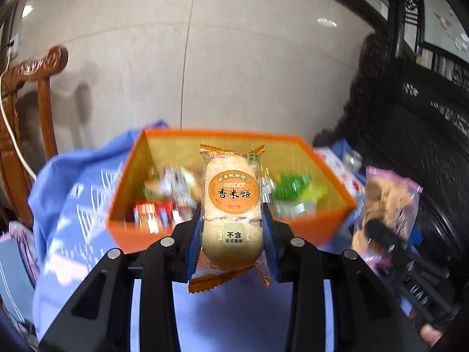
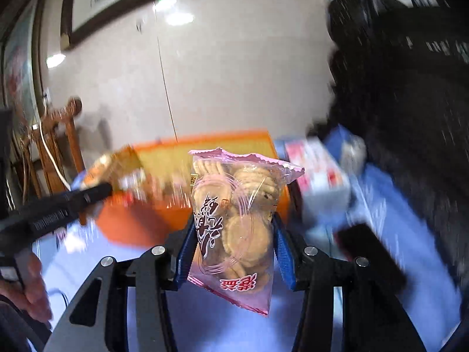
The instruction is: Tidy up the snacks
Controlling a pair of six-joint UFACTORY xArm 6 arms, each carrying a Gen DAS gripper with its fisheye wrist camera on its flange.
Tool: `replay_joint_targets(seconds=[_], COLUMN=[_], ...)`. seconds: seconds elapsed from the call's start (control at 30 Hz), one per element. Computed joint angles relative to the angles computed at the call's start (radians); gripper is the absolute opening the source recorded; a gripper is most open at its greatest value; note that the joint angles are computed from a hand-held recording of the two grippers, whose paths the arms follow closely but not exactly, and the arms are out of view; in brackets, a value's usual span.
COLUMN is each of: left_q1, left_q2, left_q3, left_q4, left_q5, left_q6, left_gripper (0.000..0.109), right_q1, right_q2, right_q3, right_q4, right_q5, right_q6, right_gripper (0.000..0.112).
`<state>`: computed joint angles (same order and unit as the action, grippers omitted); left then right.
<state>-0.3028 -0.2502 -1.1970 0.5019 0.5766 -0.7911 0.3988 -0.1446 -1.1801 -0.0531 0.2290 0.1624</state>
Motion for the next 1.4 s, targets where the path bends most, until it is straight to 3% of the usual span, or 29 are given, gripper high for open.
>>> replay_joint_targets(seconds=[0.17,0.27,0.43,0.47,0.5,0.53,0.6,0.67,0.9,1.4], left_q1=[0.054,0.076,0.112,0.117,0.118,0.113,0.112,0.123,0.093,0.055], left_q2=[0.126,0.205,0.311,0.321,0.324,0.327,0.305,0.266,0.218,0.109], left_q3=[-0.159,-0.247,-0.346,-0.355,-0.36,-0.376,-0.373,-0.33,-0.3,-0.227], left_q4=[-0.039,-0.052,-0.093,-0.088,-0.081,-0.044,-0.007,-0.027,0.044,0.083], left_q5=[-0.011,0.002,0.037,0.052,0.072,0.134,0.199,0.173,0.232,0.283], left_q6=[0.073,0.115,0.153,0.149,0.142,0.105,0.058,0.05,0.032,-0.005], left_gripper=[0.036,0.036,0.036,0.044,0.072,0.09,0.099,0.099,0.099,0.099], right_q1=[0.01,0.017,0.017,0.019,0.021,0.023,0.023,0.026,0.036,0.024], right_q2=[0.196,0.325,0.5,0.526,0.542,0.532,0.47,0.418,0.327,0.248], right_q3=[-0.272,-0.449,-0.677,-0.711,-0.733,-0.72,-0.623,-0.55,-0.462,-0.374], right_q4=[0.056,0.148,0.187,0.183,0.173,0.129,0.02,-0.036,-0.137,-0.128], right_q5=[0.031,0.102,0.239,0.263,0.287,0.29,0.21,0.153,0.208,0.271], right_q6=[-0.1,-0.167,-0.171,-0.165,-0.161,-0.126,-0.024,0.037,0.088,0.127], right_gripper=[0.049,0.049,0.051,0.052,0.068,0.081,0.1,0.1,0.1,0.1])
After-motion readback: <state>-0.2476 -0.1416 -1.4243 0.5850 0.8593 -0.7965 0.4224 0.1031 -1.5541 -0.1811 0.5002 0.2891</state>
